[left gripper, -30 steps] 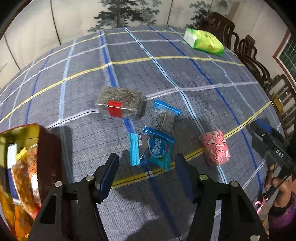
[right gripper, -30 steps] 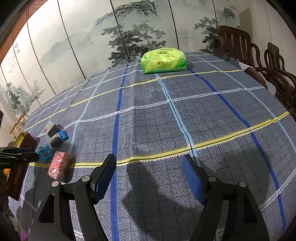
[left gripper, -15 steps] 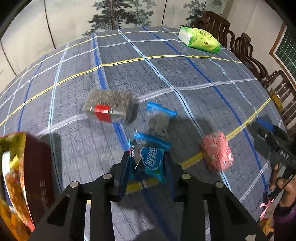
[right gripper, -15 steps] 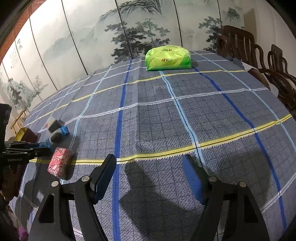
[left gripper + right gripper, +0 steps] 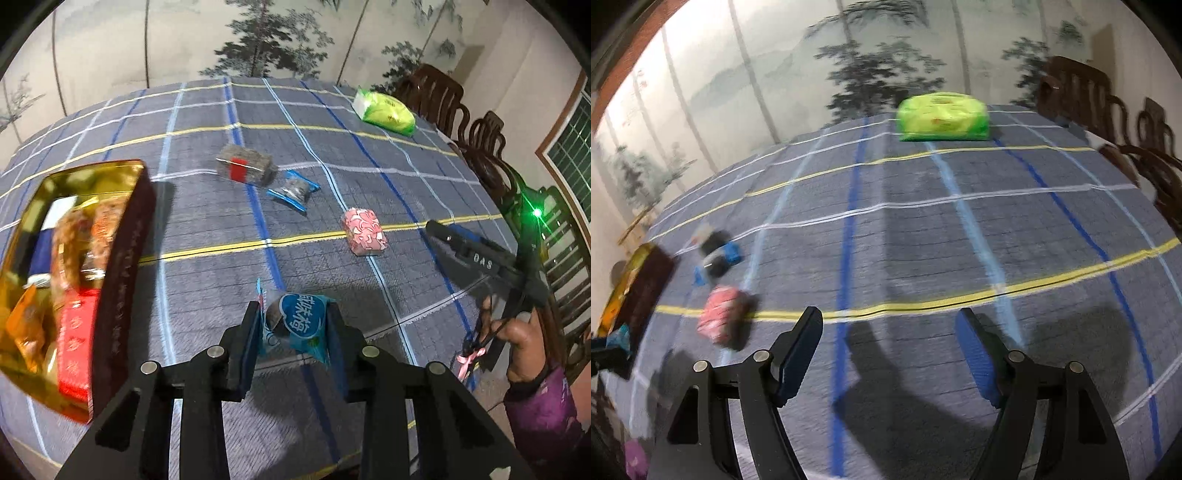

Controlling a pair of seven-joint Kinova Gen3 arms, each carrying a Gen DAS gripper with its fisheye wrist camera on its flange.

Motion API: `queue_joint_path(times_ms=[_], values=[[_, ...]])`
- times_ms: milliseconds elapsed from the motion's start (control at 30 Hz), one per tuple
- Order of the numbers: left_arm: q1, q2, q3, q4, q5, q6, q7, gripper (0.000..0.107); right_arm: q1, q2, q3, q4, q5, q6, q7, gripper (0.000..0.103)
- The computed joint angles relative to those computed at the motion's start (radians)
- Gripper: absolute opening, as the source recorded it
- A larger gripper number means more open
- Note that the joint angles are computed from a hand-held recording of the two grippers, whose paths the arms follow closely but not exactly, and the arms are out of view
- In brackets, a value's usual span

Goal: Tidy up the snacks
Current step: 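Grasp the blue candy with the left gripper while the right gripper grasps the pink packet, then carry the blue candy into the tin and open the left gripper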

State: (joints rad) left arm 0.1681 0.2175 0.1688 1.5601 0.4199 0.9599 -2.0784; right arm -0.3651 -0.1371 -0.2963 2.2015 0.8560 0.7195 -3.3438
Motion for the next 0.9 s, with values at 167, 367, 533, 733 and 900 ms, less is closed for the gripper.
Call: queue_joint_path(times_ms=[167,367,533,733,900], values=[[-0.023,-0.044,-0.014,0.030,0.021,-0.006,-0.013,0.030,-0.046,0.036,-0.038,-0.052,0.040,-0.045,-0.028,0.075],[-0.058,-0.069,-0.033,0.042,0.060,0.013,-0.045,0.030,-0.127,0.135,0.000,-0.148,0.067,-0.061,-0.009,0.074],[-0.084,-0.083,-0.049,0.046,0.086,0.027,-0.061,0.030,-0.180,0.209,0.074,-0.229,-0.006,-0.022,0.097,0.048],[-0.141,-0.104,-0.082,0.042,0.137,0.063,-0.094,0.030,-0.194,0.228,0.095,-0.247,-0.048,-0.027,0.173,0.030],[-0.198,-0.101,-0.118,0.001,0.137,0.090,-0.095,0.030,-0.256,0.234,0.105,-0.238,0.039,0.045,0.063,0.030]])
